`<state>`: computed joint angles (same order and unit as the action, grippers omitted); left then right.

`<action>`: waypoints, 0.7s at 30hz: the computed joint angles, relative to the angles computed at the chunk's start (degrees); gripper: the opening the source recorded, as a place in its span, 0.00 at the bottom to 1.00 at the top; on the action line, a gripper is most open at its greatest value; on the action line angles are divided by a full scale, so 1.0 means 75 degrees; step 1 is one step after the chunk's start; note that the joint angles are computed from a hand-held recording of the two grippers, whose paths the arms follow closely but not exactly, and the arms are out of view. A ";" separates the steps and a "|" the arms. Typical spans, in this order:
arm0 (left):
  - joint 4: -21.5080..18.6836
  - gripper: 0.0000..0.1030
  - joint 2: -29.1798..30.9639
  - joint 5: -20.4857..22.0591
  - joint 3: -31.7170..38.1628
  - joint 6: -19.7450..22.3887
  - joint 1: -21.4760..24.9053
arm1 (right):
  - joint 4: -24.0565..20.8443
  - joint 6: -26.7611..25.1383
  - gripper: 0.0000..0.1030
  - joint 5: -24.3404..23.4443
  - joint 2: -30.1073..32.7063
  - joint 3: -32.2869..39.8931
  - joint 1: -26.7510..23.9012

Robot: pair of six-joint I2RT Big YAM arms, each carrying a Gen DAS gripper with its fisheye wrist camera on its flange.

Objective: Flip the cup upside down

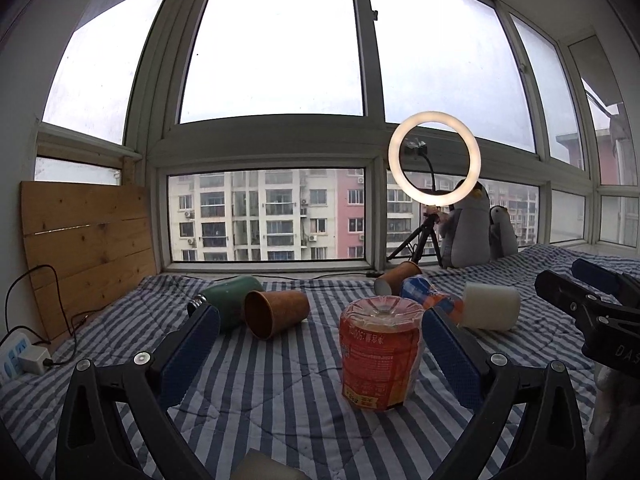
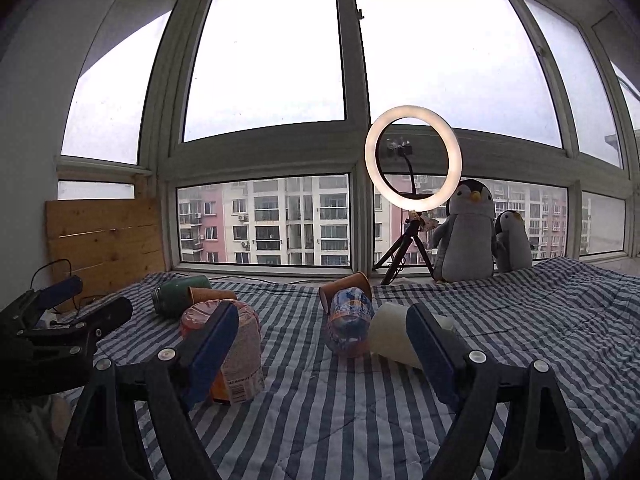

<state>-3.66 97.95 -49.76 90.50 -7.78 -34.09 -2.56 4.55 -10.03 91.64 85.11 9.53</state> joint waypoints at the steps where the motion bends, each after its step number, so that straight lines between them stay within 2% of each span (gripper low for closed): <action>1: 0.0030 1.00 0.0000 -0.0014 -0.0008 0.0017 -0.0008 | 0.0012 -0.0027 0.81 0.0018 -0.0006 -0.0011 0.0007; 10: 0.0145 1.00 0.0017 -0.0205 -0.0026 0.0127 -0.0062 | 0.0243 -0.0174 0.81 0.0220 -0.0087 -0.0153 0.0066; 21: 0.0138 1.00 -0.0030 -0.0188 -0.0088 0.0076 -0.0059 | 0.0171 -0.0186 0.83 0.0215 -0.0053 -0.0103 0.0074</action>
